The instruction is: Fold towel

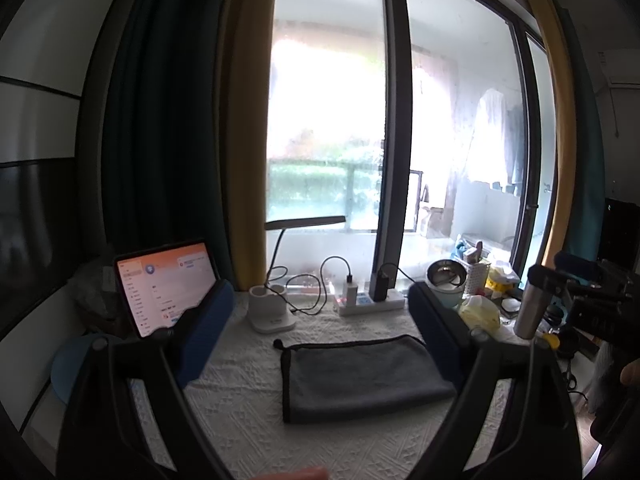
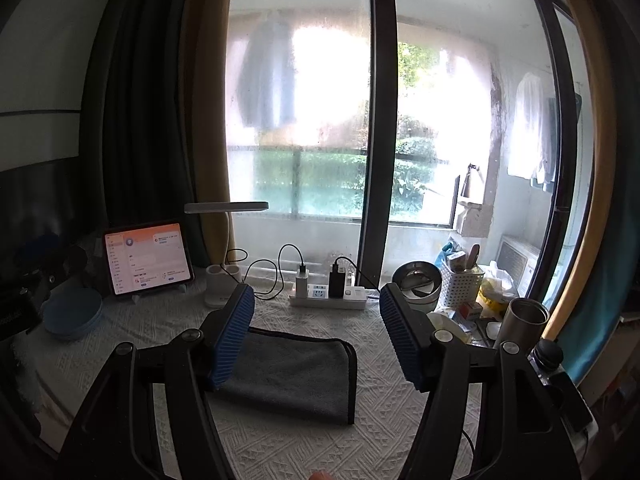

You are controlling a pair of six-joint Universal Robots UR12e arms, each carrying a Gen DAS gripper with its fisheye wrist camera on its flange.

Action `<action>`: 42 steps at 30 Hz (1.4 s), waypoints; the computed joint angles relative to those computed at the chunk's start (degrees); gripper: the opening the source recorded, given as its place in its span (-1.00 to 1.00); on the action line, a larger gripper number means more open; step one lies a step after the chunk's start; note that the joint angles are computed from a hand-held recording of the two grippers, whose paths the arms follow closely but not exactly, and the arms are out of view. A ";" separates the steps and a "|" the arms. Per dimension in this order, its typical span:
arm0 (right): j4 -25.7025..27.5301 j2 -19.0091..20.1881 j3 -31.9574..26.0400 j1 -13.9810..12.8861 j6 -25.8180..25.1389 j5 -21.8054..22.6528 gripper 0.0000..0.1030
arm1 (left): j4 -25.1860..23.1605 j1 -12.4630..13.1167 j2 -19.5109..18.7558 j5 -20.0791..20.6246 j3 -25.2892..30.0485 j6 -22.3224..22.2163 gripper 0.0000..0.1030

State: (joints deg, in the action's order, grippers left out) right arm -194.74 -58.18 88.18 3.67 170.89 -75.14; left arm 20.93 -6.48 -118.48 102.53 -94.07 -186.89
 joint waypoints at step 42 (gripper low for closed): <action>1.26 0.54 -0.85 -0.14 0.14 -0.41 0.33 | -2.19 -0.38 -1.06 0.16 1.93 -0.55 0.75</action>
State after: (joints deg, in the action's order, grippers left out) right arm -193.48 -57.64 87.33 3.53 171.03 -75.56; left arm 18.74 -6.87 -119.54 102.69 -92.14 -187.44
